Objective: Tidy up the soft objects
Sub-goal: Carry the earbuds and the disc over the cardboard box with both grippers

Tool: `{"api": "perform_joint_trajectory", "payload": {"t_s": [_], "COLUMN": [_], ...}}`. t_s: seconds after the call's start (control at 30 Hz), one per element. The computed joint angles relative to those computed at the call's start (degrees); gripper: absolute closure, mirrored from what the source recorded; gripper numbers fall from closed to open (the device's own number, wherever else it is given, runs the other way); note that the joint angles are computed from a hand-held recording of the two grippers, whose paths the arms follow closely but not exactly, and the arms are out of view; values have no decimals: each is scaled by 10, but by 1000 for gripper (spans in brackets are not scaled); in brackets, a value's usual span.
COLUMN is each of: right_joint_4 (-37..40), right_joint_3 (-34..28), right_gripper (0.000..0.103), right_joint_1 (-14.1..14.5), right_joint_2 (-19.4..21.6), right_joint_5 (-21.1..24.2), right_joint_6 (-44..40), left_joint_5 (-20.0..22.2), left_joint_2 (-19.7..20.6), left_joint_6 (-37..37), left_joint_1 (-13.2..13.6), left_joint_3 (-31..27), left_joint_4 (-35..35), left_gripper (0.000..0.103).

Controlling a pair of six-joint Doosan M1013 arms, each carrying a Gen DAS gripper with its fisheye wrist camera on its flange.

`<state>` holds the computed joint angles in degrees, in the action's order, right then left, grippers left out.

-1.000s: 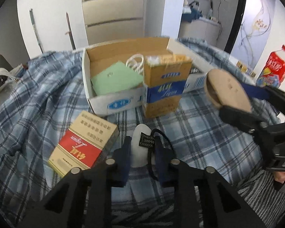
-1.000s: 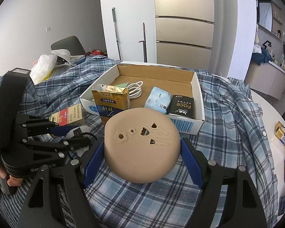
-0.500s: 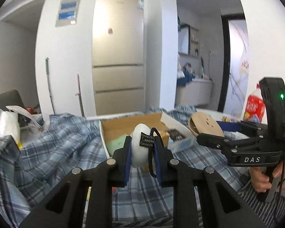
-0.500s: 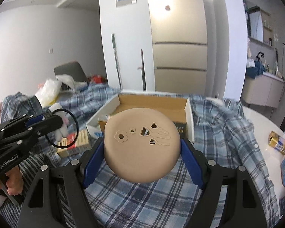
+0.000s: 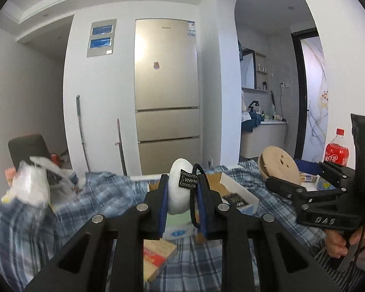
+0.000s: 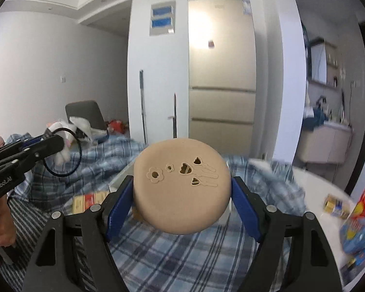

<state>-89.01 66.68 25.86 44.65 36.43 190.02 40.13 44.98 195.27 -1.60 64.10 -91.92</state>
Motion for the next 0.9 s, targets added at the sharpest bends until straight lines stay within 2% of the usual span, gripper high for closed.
{"api": "perform_joint_trajectory", "payload": {"t_s": [0.07,0.17,0.33,0.4,0.53,0.67,0.77,0.83,0.9], "right_joint_4": [6,24,-9,-11,14,116,177,214,303], "right_joint_3": [-21,-45,-82,-97,-131,-164,-180,-186,-201], "right_gripper": [25,25,25,25,25,25,25,25,25], "right_joint_1": [2,0,-5,-12,-24,-41,-49,-52,-60], "right_joint_2": [7,10,16,20,35,51,67,77,90], "right_joint_5": [18,16,46,50,65,46,40,39,30], "right_joint_6": [-25,-61,-44,-28,-23,-79,-130,-161,-238], "left_joint_5": [-6,-10,-25,-34,-27,2,41,59,83], "left_joint_2": [-2,2,23,36,74,120,155,173,192], "left_joint_6": [5,-2,-47,-88,-284,-452,-532,-566,-599], "left_joint_1": [-5,-11,-24,-29,-38,-48,-55,-58,-60], "left_joint_3": [-7,-28,-85,-114,-197,-283,-340,-364,-392], "left_joint_4": [-14,-26,-17,10,179,361,469,508,542], "left_gripper": [80,80,80,80,80,80,80,80,80]}}
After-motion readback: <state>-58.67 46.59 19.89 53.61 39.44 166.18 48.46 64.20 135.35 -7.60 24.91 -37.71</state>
